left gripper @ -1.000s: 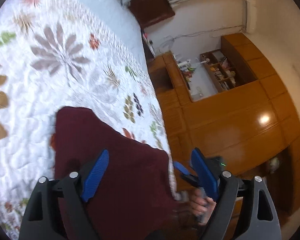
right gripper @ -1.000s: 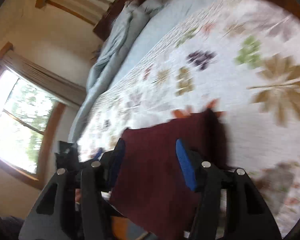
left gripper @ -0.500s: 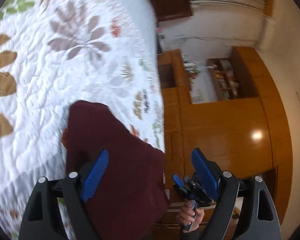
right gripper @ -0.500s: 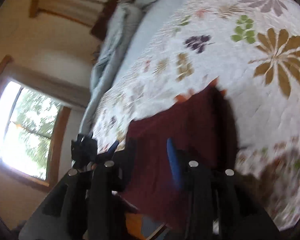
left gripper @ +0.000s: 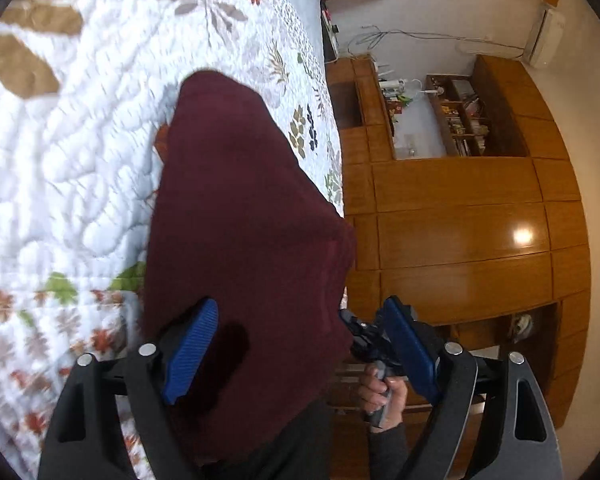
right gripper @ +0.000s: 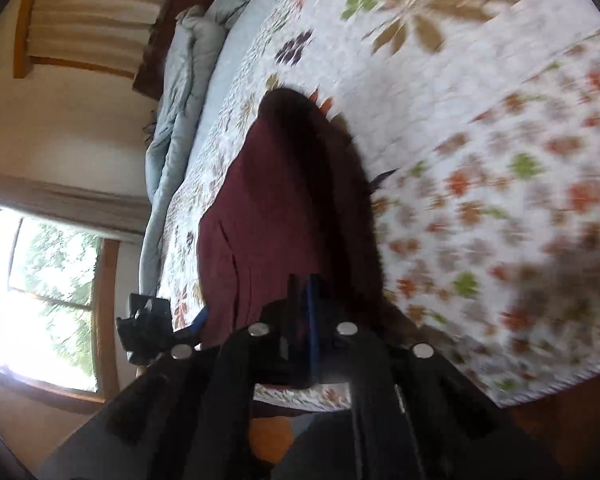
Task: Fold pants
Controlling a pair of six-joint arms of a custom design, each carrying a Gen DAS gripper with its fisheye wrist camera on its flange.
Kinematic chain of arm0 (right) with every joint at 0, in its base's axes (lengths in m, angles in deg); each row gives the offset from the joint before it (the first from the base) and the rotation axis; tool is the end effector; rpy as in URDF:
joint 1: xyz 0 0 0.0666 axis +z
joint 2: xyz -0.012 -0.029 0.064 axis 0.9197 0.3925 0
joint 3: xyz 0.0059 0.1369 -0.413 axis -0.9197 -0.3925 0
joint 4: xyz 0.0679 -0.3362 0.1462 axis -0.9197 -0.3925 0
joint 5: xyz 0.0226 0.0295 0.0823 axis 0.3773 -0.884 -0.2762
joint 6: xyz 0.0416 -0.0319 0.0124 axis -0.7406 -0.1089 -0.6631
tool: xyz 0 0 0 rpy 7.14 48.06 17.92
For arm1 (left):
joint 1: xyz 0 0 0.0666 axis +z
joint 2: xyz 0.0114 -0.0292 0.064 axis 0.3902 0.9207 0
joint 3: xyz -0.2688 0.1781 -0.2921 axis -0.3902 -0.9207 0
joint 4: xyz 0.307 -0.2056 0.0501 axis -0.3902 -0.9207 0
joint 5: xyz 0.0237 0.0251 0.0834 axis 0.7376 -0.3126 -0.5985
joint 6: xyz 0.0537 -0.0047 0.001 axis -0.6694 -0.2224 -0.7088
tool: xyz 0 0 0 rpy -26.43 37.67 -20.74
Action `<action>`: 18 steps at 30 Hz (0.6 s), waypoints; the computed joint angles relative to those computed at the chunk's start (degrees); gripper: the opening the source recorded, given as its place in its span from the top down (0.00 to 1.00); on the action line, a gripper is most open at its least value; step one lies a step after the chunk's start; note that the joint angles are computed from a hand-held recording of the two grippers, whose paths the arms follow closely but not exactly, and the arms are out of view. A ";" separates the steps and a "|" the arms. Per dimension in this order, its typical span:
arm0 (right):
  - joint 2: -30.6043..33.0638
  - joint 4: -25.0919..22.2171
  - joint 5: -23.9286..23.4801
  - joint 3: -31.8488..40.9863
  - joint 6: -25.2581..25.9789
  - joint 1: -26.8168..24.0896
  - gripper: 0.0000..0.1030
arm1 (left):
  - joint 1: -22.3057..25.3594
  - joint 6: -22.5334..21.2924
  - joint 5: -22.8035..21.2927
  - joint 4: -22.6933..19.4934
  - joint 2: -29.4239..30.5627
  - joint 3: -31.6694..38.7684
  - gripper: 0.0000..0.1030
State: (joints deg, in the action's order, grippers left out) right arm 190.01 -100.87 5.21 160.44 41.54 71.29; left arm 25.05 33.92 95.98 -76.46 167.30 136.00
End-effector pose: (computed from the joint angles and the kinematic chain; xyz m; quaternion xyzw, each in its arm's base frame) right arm 0.6316 0.0717 0.3931 0.1246 0.8935 0.4056 0.1472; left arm 0.6543 -0.0098 0.2683 -0.0673 0.8042 -0.5810 0.1063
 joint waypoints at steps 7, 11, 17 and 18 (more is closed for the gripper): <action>0.37 -6.34 2.10 3.76 2.16 -0.46 0.15 | 2.45 -4.98 -2.07 -5.24 -1.89 0.25 0.13; 5.20 -15.09 0.93 11.14 7.04 -0.56 0.13 | 3.40 -6.93 -0.10 -11.20 0.74 3.39 0.12; 13.12 -26.83 -1.57 24.06 13.92 0.31 0.11 | 3.15 -12.39 -1.39 -22.22 5.28 10.69 0.12; 13.80 -28.07 -1.46 25.29 14.66 0.36 0.11 | 3.05 -13.78 -1.83 -24.16 5.80 11.82 0.12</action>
State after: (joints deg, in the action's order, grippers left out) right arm 203.80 -128.94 3.75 185.73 56.21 71.64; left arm 28.10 20.14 94.14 -100.62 173.09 147.81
